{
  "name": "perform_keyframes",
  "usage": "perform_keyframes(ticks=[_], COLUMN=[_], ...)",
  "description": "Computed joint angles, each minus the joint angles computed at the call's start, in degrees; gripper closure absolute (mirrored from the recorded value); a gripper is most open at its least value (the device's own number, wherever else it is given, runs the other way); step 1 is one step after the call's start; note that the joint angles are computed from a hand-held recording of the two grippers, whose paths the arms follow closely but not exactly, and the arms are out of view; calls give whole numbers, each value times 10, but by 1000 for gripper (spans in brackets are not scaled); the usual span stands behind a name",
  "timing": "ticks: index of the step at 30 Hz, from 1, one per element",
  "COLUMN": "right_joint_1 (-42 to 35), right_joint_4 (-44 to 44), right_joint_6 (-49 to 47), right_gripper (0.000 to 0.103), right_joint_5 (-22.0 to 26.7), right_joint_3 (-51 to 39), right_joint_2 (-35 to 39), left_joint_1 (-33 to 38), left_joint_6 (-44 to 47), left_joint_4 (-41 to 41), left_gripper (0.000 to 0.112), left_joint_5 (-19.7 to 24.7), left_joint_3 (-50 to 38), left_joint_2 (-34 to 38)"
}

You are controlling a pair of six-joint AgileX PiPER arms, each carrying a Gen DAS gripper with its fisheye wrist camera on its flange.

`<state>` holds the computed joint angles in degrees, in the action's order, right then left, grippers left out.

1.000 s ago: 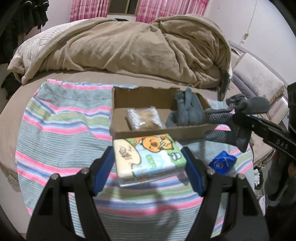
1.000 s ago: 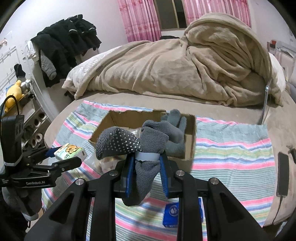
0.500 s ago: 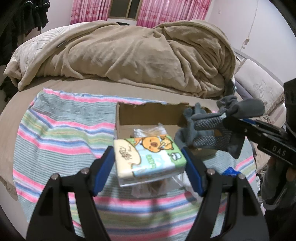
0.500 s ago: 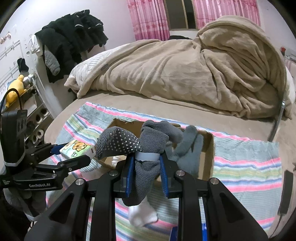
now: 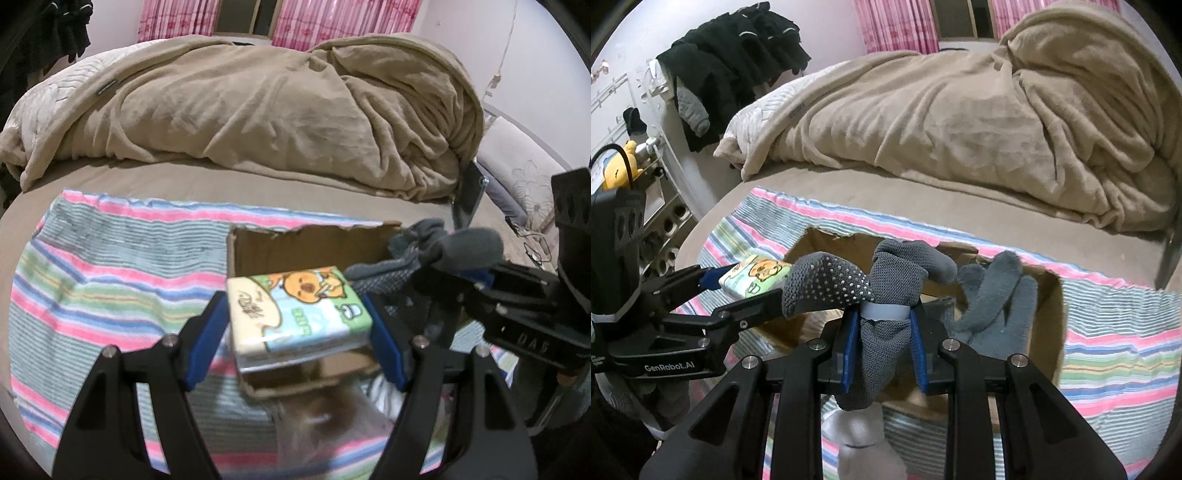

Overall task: Organize objects
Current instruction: 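Lower the tissue pack and dotted socks into the box with both tools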

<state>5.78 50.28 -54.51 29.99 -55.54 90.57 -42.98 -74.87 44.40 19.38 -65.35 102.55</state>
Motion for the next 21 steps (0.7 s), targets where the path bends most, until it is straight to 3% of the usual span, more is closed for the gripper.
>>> perform_keyframes(ticks=[8, 17, 21], right_joint_1=[-8, -14, -14], right_joint_4=[20, 17, 18], right_joint_6=[-18, -11, -14], right_gripper=[77, 77, 77], right_joint_5=[12, 13, 14], right_joint_3=[-26, -51, -52], right_joint_2=[58, 124, 127], left_joint_1=[13, 23, 27], left_joint_6=[38, 139, 137], left_joint_4=[-18, -102, -104], left_gripper=[39, 38, 38], left_joint_5=[-5, 0, -2], left_joint_3=[-50, -107, -116], left_joint_2=[48, 93, 101])
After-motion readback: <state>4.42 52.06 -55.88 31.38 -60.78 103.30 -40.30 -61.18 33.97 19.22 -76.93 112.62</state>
